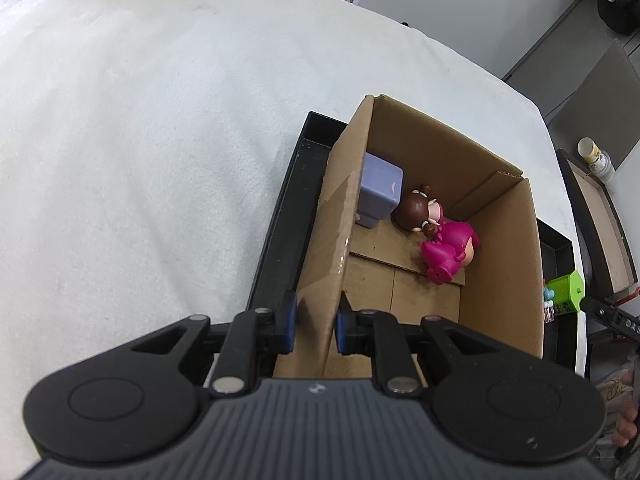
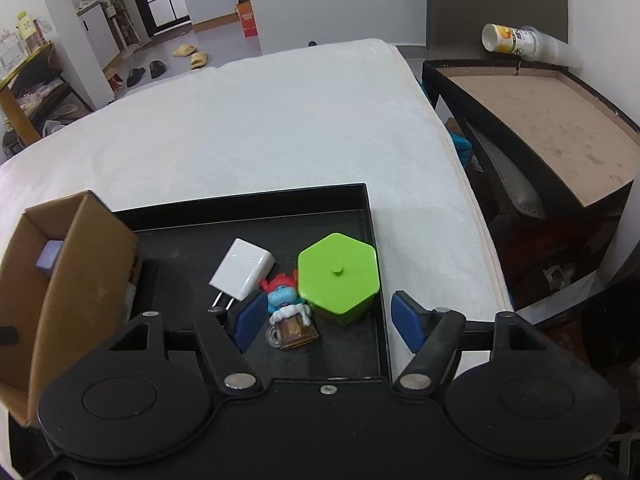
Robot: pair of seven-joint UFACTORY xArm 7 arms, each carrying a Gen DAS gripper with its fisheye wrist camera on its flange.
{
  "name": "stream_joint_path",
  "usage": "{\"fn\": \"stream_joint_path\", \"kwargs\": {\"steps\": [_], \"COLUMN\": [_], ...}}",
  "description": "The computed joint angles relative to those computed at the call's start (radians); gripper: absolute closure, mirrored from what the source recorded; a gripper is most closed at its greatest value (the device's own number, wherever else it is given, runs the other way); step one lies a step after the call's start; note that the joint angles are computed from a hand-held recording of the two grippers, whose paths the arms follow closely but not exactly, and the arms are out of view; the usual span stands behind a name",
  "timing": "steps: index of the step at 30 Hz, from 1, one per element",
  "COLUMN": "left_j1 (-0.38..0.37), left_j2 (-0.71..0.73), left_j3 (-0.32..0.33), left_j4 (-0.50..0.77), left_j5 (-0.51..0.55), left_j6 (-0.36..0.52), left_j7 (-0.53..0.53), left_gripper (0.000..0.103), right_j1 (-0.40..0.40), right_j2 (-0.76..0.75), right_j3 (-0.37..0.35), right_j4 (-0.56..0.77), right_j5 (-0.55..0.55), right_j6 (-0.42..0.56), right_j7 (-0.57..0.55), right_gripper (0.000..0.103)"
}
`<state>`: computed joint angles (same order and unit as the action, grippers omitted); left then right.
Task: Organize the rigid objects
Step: 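Move the right gripper back over the tray to the green hexagonal container, then grasp the green hexagonal container with the right gripper, then carry the green container into the box and release it beside the cube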
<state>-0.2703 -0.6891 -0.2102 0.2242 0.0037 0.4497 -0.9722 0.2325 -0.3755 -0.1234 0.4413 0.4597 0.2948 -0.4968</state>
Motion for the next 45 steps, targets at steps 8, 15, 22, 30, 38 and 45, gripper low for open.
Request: {"fn": "stream_joint_path", "kwargs": {"steps": [8,15,22,30,38,45], "left_j1": [-0.004,-0.007,-0.004,-0.001,0.0,-0.001], "left_j2": [-0.005,-0.019,-0.024,-0.042,-0.036,-0.042], "left_j3": [0.011,0.02,0.022,0.016,0.005,0.004], "left_j4": [-0.014,-0.024,-0.026,-0.025,-0.016,-0.018], "left_j5": [-0.007,-0.017,-0.021,-0.022,-0.017,-0.009], "left_j6": [-0.009,-0.01,-0.009,0.007,0.009,0.013], "left_j7": [0.006,0.018,0.023,0.016,-0.003,-0.003], "left_gripper": [0.086,0.086,0.085,0.085,0.085,0.085], "right_j1": [0.01,-0.021,-0.038,-0.039,-0.038,-0.022], "right_j2": [0.095,0.109,0.016,-0.071,-0.173,-0.245], "right_j3": [0.008,0.046,0.05,0.046,0.055,0.066], "right_j4": [0.041,0.043,0.006,-0.022,-0.049,-0.06], "right_j5": [0.031,0.015,-0.039,-0.094,-0.137,-0.164], "right_j6": [-0.044,-0.034,0.01,0.061,0.113,0.146], "right_j7": [-0.028,-0.006,0.035,0.08,0.138,0.182], "right_gripper": [0.034,0.051,0.052,0.052,0.052,0.052]}}
